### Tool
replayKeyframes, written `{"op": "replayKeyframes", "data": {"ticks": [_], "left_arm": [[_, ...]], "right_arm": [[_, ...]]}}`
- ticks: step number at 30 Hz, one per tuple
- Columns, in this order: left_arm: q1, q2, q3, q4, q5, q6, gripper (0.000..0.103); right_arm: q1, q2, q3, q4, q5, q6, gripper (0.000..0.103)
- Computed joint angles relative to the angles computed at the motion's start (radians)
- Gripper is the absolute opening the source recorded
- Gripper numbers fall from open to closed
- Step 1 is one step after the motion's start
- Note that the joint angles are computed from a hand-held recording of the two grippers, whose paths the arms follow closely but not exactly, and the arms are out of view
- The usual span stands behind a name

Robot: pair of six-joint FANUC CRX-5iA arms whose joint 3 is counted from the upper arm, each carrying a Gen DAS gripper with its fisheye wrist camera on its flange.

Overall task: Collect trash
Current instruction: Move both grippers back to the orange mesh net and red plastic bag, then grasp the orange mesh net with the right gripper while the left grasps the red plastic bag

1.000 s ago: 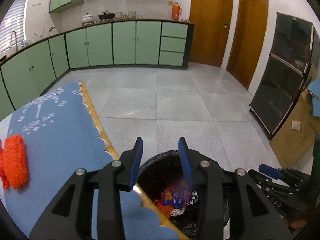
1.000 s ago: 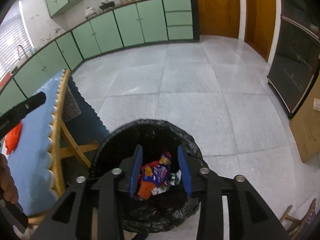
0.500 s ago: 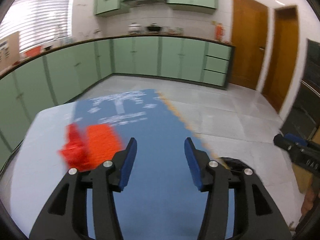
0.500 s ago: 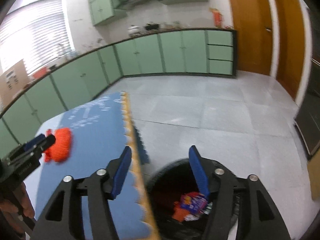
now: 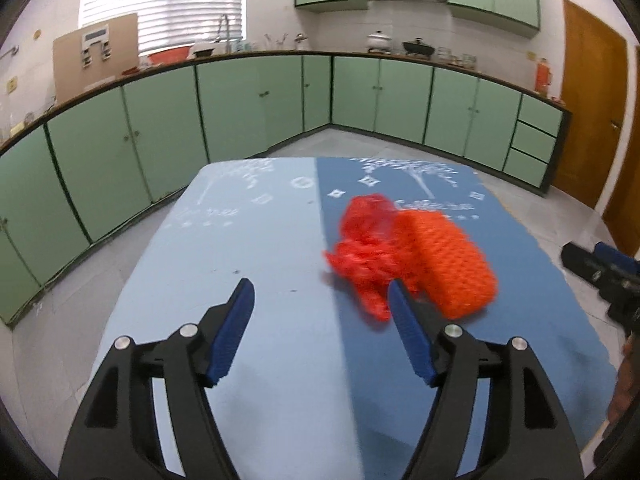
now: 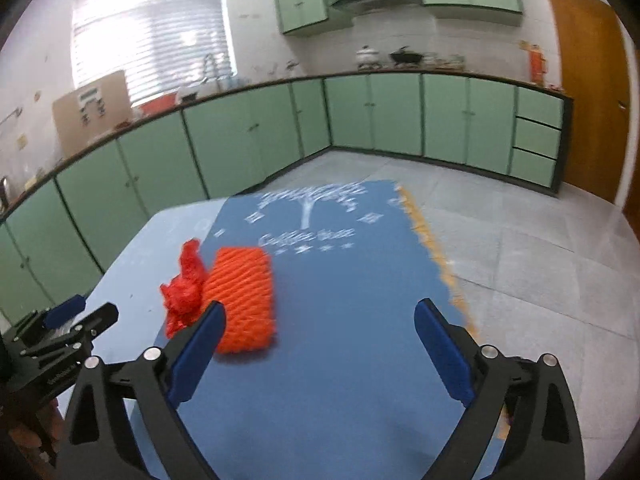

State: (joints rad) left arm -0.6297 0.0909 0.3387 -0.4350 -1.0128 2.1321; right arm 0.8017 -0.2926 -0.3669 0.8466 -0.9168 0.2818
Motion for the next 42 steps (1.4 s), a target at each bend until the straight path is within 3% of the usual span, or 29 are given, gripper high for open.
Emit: {"op": "replayKeyframes", "data": {"ticks": [11, 14, 17, 19, 21, 23, 27, 35, 42], "left_arm": [[0.047, -0.001, -0.038, 0.046, 0.035, -0.024, 0.068], [0.054, 0.007, -0.035, 0.055, 0.041, -0.031, 0.068], [0.06, 0.008, -0.038, 0.065, 0.045, -0.037, 0.068], [0.059, 0.011, -0.037, 0.067, 0.045, -0.038, 0.068], [0.06, 0.014, -0.036, 0.071, 0.044, -0.039, 0.068], [0.06, 0.018, -0.033, 0.074, 0.042, -0.039, 0.069], [0.057, 0.026, -0.027, 0.083, 0.045, -0.043, 0.069], [0.038, 0.073, 0.018, 0.115, 0.064, -0.076, 0.072], [0.022, 0.179, 0.13, 0.144, 0.045, -0.124, 0.075]], "right_arm": [[-0.013, 0.149, 0.077, -0.039, 0.026, 0.053, 0.093], [-0.02, 0.174, 0.101, -0.074, 0.024, 0.083, 0.089], [-0.028, 0.187, 0.122, -0.136, 0.034, 0.127, 0.079], [-0.033, 0.192, 0.131, -0.178, 0.043, 0.152, 0.059], [-0.04, 0.195, 0.144, -0.236, 0.057, 0.196, 0.049], [-0.038, 0.194, 0.144, -0.244, 0.066, 0.206, 0.042], [-0.035, 0.185, 0.135, -0.225, 0.07, 0.21, 0.018], [-0.042, 0.114, 0.081, -0.143, 0.057, 0.123, 0.015], [-0.07, 0.054, 0.038, -0.1, 0.018, 0.074, 0.014]]}}
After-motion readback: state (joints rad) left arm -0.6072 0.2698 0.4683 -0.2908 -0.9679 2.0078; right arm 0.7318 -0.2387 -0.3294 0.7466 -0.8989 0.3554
